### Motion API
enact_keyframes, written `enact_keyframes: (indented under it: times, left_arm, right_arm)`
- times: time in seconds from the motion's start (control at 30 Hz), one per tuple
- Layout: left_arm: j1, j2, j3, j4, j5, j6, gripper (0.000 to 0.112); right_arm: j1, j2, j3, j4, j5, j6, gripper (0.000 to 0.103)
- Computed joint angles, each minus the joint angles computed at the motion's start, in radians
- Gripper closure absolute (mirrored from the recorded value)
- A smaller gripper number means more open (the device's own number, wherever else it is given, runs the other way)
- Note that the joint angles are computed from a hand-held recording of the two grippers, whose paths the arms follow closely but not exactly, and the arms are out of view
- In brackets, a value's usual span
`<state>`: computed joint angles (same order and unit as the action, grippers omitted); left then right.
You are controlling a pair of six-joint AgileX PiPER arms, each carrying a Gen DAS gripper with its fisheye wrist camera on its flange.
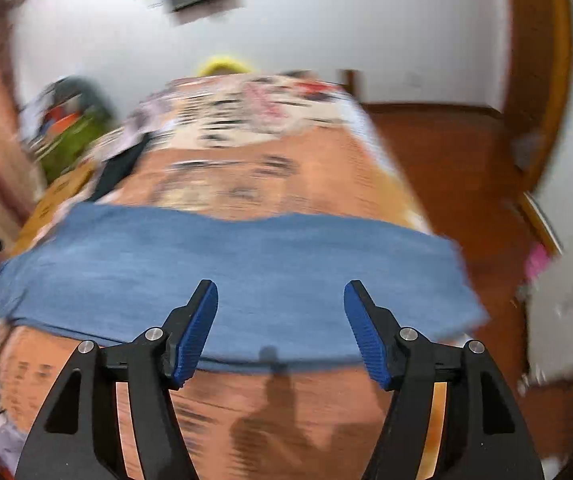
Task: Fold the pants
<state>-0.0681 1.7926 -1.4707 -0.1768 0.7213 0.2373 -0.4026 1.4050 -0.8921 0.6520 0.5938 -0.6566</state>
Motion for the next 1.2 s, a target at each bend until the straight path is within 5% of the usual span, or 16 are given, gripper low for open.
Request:
enact_keyframes:
  times: [0.17, 0.3, 0.7, 0.73, 0.9, 1.2]
  left_arm:
    - [-0.14, 0.126, -0.107, 0.042, 0.046, -0.074, 0.073]
    - [-0.213, 0.198, -0.147, 0.061, 0.07, -0.109, 0.073]
    - [-0.275, 0.207, -0.088, 0.161, 0.008, -0.218, 0.063]
    - [-0.276, 0.207, -0.087, 0.167, 0.006, -0.225, 0.063]
    - [-0.292, 0.212, -0.091, 0.206, 0.001, -0.273, 0.061]
    - [-0.294, 0.217, -0.104, 0.215, 0.014, -0.281, 0.061]
  right_arm:
    - [-0.268, 0.067, 0.045, 0.113, 0.012, -0.139, 0.041]
    - [-0.35, 0.145, 0.034, 0.192, 0.028, -0.18, 0.041]
    - [-0.276, 0.384, -0.023, 0.395, -0.021, -0.278, 0.043]
    - [-0.285, 0.388, -0.019, 0.431, -0.011, -0.308, 0.046]
    - [-0.291, 0.378, -0.013, 0.475, -0.008, -0.38, 0.093]
    - [-0.238, 0.305, 0.028, 0.398, -0.16, -0.419, 0.097]
